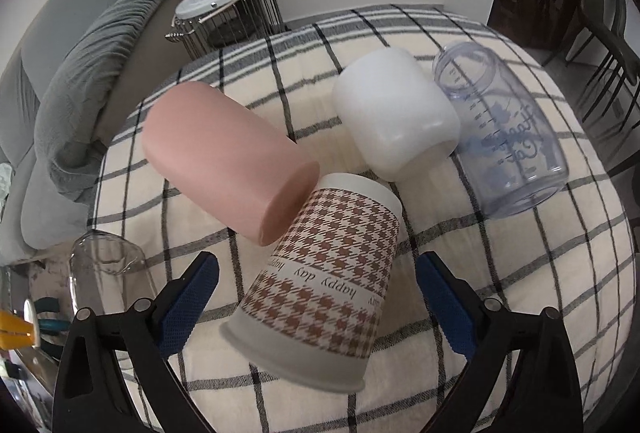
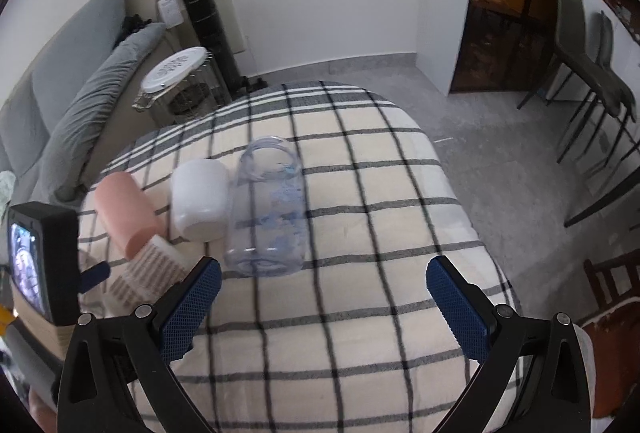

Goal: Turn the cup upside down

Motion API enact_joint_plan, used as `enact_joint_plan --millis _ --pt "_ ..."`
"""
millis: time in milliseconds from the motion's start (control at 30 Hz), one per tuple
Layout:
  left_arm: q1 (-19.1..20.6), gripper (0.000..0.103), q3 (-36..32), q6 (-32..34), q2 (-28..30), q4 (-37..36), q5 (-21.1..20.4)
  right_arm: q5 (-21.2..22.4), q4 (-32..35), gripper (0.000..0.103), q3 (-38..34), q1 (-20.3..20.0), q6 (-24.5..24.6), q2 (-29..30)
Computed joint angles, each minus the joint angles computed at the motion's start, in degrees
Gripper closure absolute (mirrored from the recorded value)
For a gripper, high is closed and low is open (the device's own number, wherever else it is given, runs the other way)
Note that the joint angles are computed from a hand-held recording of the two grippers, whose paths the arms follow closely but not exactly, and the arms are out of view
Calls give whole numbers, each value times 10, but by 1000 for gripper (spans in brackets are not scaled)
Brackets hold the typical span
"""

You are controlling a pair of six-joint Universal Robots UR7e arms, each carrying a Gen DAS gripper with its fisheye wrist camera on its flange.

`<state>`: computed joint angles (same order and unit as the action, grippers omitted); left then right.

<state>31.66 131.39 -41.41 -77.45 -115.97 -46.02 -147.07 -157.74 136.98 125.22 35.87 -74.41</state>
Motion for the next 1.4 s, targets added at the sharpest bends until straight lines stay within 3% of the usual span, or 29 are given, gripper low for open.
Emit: enact_joint_plan --millis 133,267,400,667,867,1067,1400 --pt "14 13 -4 4 6 4 -10 -15 34 0 -5 -14 35 -2" --pt "24 30 -3 9 10 1 -22 -19 22 0 -7 -17 28 -1" --pt "20 35 7 15 5 -15 -18 -20 29 0 -9 -15 28 2" --pt "-5 39 20 -19 -20 0 -6 -21 38 0 -6 -10 34 -5" --pt "-47 39 35 -94 -61 43 -18 -27 74 0 -3 10 46 -24" --pt "-95 39 58 -195 -81 67 -68 -31 156 0 9 29 66 -72" --pt "-210 38 109 -327 -64 44 -141 -24 380 0 47 50 162 -210"
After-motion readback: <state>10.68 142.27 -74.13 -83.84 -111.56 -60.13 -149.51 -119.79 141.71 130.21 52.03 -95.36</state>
